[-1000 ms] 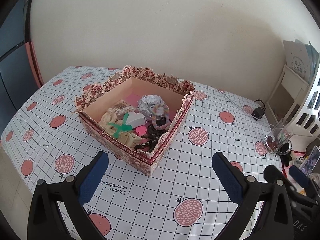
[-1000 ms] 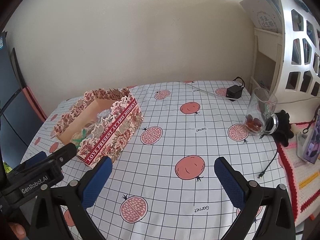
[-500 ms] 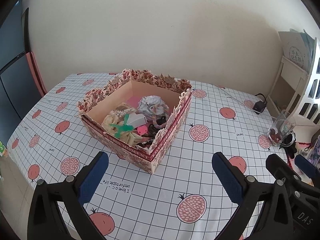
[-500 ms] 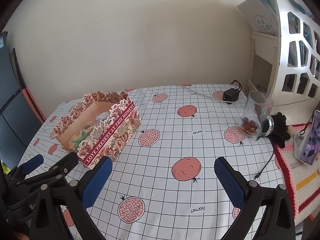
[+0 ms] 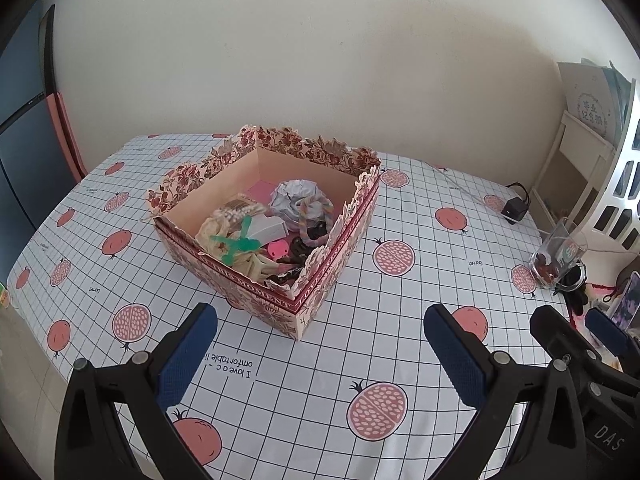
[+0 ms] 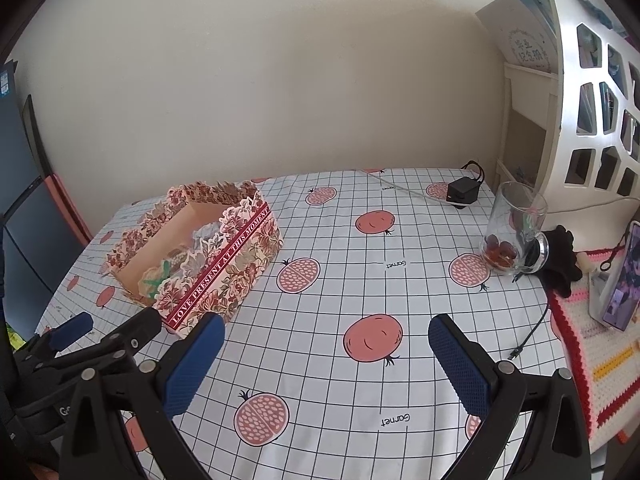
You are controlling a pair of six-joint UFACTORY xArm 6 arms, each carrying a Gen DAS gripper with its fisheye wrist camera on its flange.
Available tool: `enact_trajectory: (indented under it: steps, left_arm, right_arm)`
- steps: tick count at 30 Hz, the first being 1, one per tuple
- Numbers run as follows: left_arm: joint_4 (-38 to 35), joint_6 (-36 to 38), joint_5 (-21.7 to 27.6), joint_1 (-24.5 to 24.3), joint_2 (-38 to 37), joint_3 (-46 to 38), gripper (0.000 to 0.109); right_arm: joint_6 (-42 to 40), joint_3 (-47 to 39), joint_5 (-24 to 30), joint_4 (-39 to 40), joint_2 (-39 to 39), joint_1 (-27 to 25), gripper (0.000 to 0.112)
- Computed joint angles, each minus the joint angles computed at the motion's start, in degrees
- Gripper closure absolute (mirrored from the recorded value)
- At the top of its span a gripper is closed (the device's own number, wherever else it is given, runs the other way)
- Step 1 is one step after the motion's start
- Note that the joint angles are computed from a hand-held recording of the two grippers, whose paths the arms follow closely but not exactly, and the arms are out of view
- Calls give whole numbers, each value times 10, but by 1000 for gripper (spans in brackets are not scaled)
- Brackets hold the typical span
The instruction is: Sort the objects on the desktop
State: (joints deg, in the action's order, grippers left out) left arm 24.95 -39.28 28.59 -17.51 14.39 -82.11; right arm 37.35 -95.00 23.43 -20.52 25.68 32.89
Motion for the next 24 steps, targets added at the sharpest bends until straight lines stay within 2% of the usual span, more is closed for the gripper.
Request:
enact_trajectory:
  steps: [17, 24]
  left_arm:
    - [20, -20, 7, 0, -3, 3, 6]
    - [5, -14, 10, 2, -3, 4, 6]
  right_arm:
    - [5, -2, 0, -8, 3, 1, 9]
    - [2, 0, -1, -5, 2, 1, 9]
